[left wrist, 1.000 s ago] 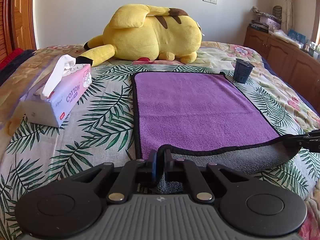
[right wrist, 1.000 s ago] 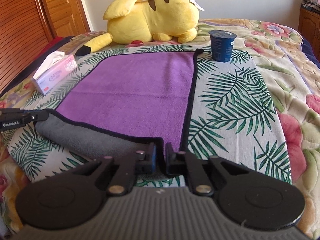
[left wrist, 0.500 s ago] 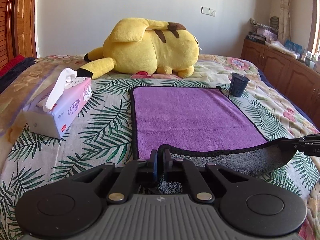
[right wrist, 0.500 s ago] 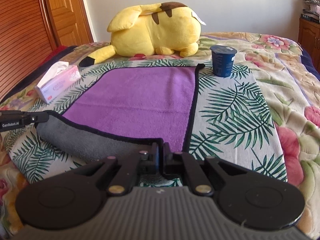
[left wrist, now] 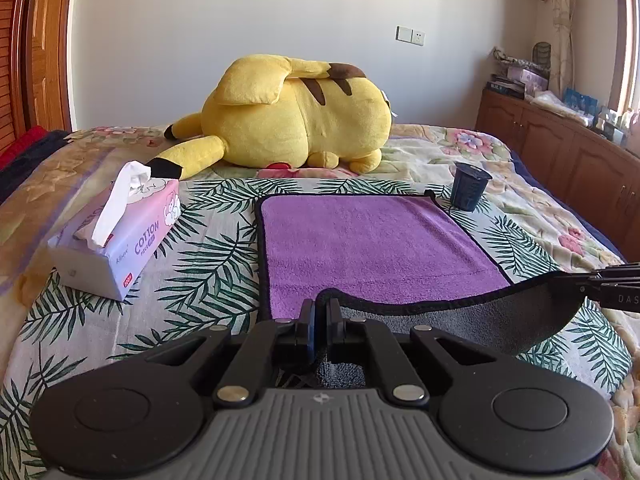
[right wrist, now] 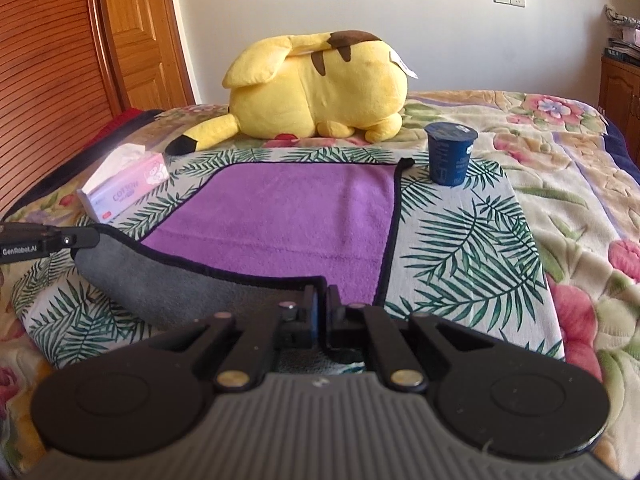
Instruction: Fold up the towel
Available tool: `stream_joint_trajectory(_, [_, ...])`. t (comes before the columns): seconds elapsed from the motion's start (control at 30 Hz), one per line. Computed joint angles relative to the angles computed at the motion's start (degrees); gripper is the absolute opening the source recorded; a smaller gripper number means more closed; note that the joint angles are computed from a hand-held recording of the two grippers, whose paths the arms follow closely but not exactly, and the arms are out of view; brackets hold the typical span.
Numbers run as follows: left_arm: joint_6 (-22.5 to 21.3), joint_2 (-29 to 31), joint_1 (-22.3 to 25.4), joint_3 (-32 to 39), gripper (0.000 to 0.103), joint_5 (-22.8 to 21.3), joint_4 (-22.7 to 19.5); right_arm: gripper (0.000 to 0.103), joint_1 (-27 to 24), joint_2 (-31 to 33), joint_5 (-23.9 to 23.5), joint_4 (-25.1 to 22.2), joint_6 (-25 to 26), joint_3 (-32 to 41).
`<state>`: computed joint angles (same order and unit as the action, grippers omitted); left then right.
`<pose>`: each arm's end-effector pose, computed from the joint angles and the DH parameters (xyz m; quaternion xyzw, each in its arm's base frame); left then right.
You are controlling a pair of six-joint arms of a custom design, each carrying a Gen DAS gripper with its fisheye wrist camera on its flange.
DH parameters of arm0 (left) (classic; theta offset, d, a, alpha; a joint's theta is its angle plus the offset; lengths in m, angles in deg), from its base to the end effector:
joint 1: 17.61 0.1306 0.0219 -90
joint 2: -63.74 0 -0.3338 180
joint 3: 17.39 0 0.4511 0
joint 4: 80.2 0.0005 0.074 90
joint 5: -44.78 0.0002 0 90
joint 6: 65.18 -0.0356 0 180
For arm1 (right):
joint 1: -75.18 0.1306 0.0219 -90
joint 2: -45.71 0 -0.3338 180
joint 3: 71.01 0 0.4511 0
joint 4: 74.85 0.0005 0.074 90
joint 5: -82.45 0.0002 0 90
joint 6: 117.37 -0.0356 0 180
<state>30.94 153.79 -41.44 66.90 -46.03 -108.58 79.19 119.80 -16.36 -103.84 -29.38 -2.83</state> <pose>0.5137 -0.2269 0.3575 0.1327 0.8735 -0.1150 0.4541 0.4670 0.0377 0.3425 -0.0509 0.8832 0.0922 0.4569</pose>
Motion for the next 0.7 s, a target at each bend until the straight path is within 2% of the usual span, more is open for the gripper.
stream_joint_trajectory(0.3, [-0.6,1.1,0.4,1.7,0.000,0.7,0.4,0.004,0.1,0.9,-0.1,1.6,1.1,0.7])
stream_joint_trajectory(0.7, [-2.6,5.4,1.5,6.7,0.000,2.3,1.1,0.004,0.6,2.9,0.8,5.4,3.4,2.4])
